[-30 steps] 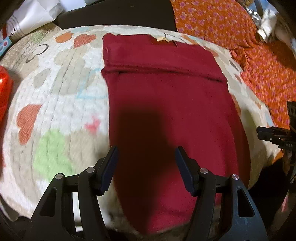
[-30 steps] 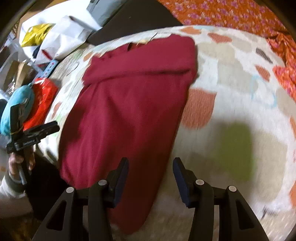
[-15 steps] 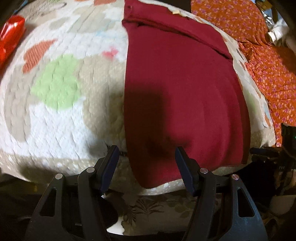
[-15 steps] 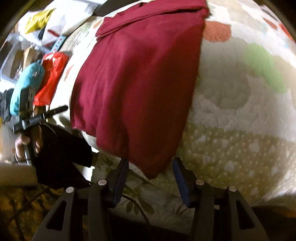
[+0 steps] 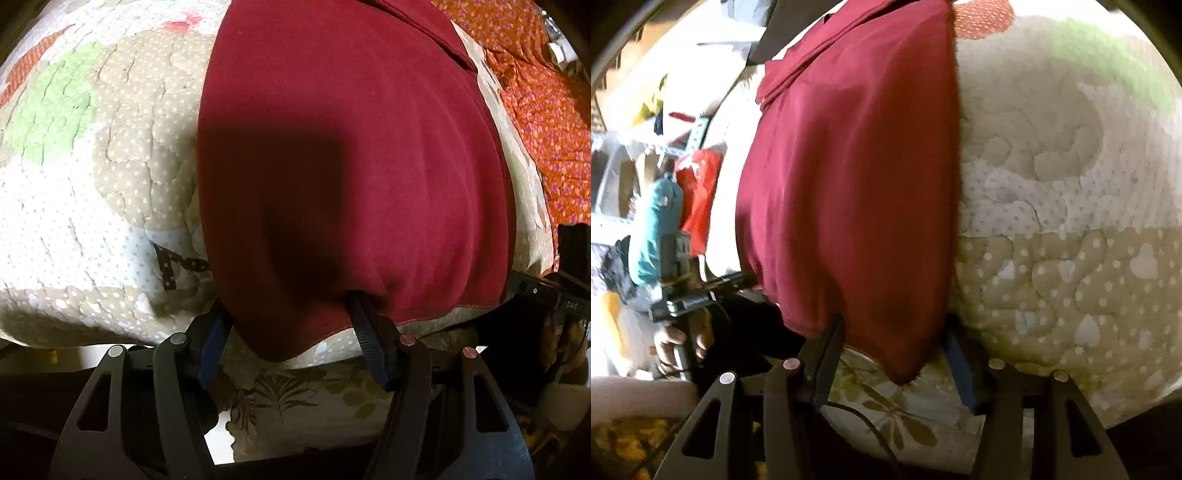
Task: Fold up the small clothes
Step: 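Grasp the hem with the left tool and lift it toward the collar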
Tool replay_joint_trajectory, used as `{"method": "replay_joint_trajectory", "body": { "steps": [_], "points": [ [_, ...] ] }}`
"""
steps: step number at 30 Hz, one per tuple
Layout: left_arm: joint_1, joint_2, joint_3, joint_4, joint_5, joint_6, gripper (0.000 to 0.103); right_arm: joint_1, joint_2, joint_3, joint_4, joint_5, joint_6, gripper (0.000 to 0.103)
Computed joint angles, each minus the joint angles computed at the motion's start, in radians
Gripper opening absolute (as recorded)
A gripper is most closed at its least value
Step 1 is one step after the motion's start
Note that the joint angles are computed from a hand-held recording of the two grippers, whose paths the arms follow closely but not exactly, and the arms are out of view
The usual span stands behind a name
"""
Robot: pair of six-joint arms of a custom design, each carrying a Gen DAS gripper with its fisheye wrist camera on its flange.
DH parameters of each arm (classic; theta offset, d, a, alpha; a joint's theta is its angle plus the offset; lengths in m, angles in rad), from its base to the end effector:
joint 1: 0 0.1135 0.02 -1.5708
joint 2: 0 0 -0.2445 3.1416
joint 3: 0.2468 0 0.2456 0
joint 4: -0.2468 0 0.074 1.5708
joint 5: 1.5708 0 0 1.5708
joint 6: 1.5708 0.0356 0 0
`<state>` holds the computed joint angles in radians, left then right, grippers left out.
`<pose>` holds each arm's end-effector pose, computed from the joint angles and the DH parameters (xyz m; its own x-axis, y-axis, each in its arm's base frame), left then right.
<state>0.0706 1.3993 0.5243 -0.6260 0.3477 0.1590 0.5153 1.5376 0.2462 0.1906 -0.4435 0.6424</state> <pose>0.1849 0.0009 0.1029 -0.9893 0.0793 -0.1227 0.1155 0.9388 -0.3246 0.1520 0.1036 0.0508 -0.9891 0.0617 -0.1334 -0.0270 0.8158 0.5776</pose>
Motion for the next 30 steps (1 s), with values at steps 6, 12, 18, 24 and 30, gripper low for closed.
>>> {"method": "replay_joint_trajectory", "body": {
  "steps": [6,12,18,24,30],
  "points": [
    [0.063,-0.051,-0.016,-0.006,0.04,0.009,0.026,0.014,-0.016,0.004,0.008,-0.035,-0.015,0.009],
    [0.125,-0.175,0.067,-0.185,0.184,0.13,0.006,-0.044,-0.253,0.035,-0.12,-0.136,-0.057,0.007],
    [0.137,-0.04,0.311,-0.227,0.336,0.051,0.006,-0.23,-0.313,0.222,-0.209,-0.228,-0.141,0.007],
    [0.07,0.172,0.618,-0.054,0.323,-0.127,0.006,-0.334,-0.008,0.555,-0.149,-0.172,-0.151,0.007],
    [0.015,0.564,1.047,0.086,0.236,-0.309,0.006,-0.401,0.373,0.961,-0.183,-0.109,-0.152,0.007]
  ]
}}
